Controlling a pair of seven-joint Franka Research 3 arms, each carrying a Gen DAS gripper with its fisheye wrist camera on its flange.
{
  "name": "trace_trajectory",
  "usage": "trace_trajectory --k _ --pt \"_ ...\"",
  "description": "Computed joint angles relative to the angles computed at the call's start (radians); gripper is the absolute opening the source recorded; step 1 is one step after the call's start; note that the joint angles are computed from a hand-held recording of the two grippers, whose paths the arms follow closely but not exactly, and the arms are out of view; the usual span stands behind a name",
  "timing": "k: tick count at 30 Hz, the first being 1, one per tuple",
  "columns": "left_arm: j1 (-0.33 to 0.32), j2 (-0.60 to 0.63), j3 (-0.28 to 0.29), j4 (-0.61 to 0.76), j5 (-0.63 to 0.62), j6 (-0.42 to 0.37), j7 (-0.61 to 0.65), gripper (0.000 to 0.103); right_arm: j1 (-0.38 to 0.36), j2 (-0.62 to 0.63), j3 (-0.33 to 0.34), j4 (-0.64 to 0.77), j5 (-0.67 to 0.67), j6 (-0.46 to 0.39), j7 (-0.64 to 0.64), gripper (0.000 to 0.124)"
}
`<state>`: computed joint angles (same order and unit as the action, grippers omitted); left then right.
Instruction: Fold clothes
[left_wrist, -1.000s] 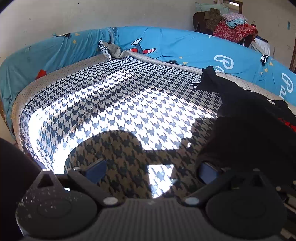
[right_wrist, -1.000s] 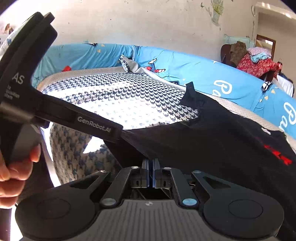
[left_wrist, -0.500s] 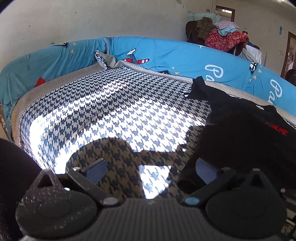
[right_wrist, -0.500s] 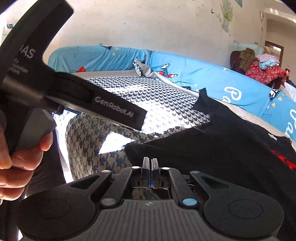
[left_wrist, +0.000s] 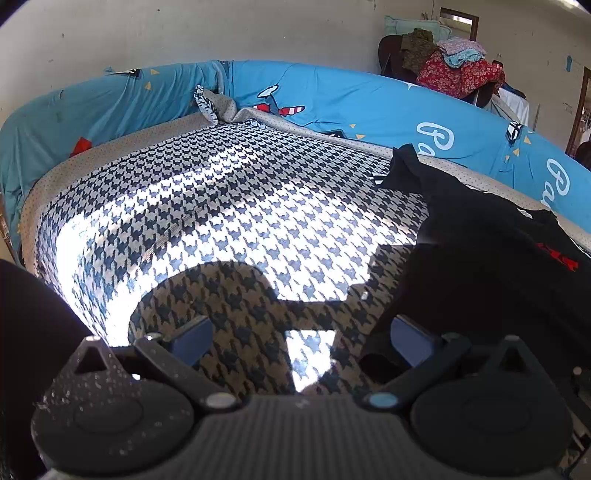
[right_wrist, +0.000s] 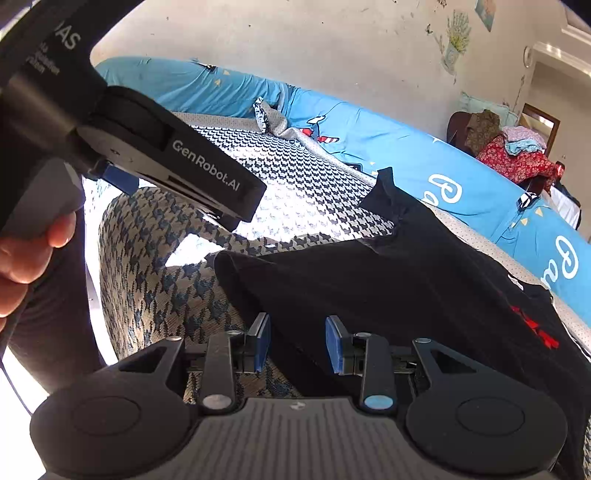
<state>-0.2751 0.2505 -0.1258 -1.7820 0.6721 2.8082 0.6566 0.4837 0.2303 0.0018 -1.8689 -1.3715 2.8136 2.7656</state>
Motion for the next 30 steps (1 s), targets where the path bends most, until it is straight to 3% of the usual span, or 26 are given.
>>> trace_trajectory --k 12,18,30 --pt "-0.002 0.011 0.002 0.01 -0.006 0.0 -0.007 0.103 0.031 0.062 -0.027 0.071 0.004 -0.043 -0.039 0.032" --pt "-0.001 0.017 0.002 0.017 -0.018 -0.002 -0.007 0.103 0.025 0.056 -0.029 0.057 0.061 0.023 -0.091 0.032" --pt "-0.006 0.032 0.0 0.035 -0.045 -0.022 0.015 0.103 0.043 0.094 -0.046 0.105 0.035 -0.008 -0.112 0.031"
